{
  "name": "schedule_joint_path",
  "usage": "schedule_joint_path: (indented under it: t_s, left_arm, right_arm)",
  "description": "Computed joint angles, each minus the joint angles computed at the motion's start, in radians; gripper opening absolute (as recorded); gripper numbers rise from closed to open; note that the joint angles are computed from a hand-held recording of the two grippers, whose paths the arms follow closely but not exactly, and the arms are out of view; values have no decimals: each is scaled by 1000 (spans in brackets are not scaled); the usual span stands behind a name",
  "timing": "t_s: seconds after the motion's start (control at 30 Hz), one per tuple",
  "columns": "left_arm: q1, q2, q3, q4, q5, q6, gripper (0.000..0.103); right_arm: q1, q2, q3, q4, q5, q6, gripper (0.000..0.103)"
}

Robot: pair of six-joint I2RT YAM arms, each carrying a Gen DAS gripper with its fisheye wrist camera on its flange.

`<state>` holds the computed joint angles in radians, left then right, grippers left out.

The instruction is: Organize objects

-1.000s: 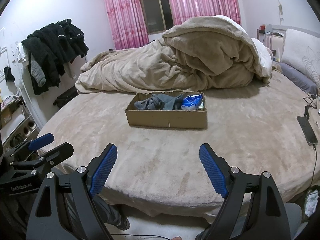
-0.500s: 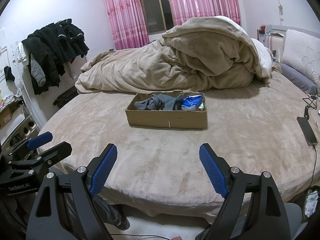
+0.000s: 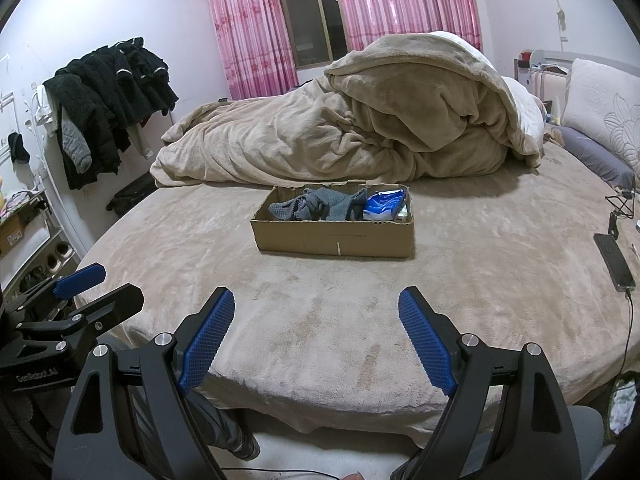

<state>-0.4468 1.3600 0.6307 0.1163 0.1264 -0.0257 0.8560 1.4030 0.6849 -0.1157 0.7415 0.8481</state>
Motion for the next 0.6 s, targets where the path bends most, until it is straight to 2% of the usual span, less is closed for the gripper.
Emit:
schedule_joint_path:
  t_s: [0.6]
  left_arm:
    - [12, 10, 12, -7, 20, 7, 93]
  right_arm:
    - [-3, 4, 0, 4, 1, -3, 87]
